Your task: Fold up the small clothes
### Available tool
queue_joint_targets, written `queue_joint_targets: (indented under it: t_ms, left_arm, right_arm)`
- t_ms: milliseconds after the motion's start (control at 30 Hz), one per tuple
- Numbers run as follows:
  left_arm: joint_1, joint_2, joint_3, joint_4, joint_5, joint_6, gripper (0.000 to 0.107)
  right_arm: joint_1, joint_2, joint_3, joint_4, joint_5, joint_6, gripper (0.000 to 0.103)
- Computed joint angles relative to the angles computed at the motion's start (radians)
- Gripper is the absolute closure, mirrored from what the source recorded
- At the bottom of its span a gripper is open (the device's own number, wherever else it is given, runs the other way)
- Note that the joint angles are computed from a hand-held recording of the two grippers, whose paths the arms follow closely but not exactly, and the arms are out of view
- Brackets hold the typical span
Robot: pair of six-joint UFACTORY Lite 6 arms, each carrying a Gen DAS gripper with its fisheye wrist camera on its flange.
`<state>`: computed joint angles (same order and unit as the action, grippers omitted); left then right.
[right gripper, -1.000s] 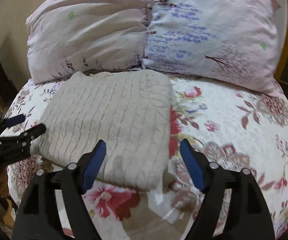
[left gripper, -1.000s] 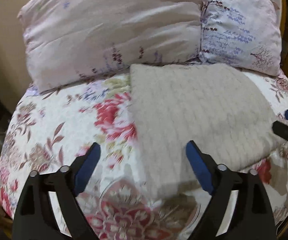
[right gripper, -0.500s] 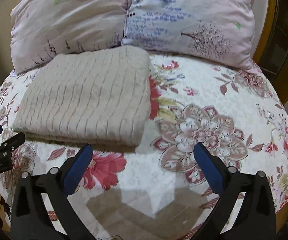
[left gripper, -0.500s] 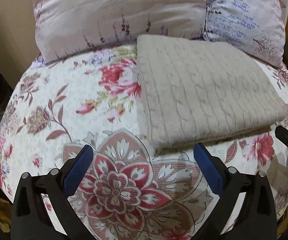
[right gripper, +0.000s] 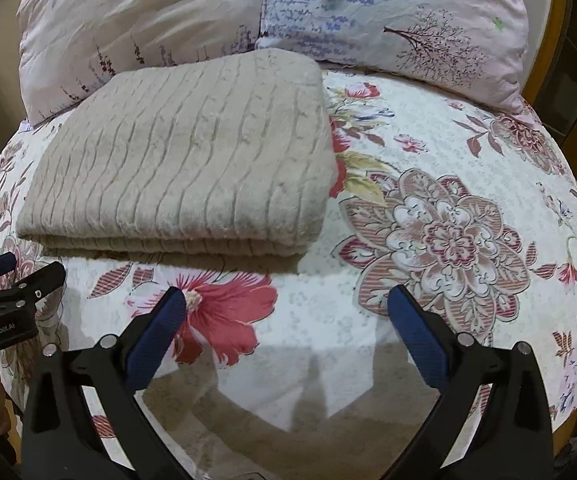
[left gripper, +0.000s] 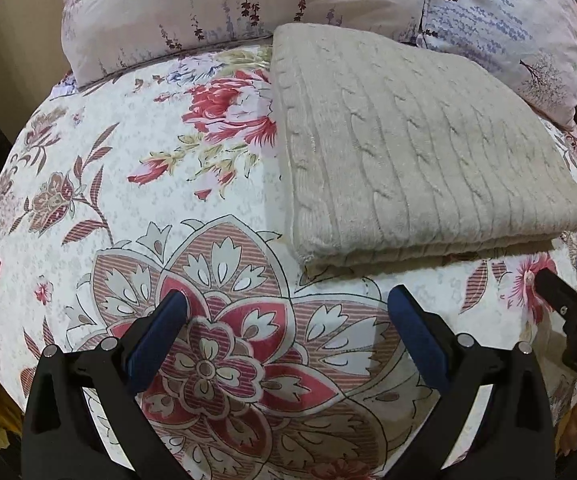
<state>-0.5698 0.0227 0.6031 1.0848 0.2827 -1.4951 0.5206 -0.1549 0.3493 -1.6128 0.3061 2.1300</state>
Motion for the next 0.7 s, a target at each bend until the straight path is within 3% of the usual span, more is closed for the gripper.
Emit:
queue_joint_targets:
  t_ms: [700]
  left_arm:
    - [0.019, 0.0, -0.007, 0.026, -0.022, -0.013, 0.005]
  right_arm:
    - [0.034, 0.061, 0.012, -0.104, 0.028, 0.127, 0.002]
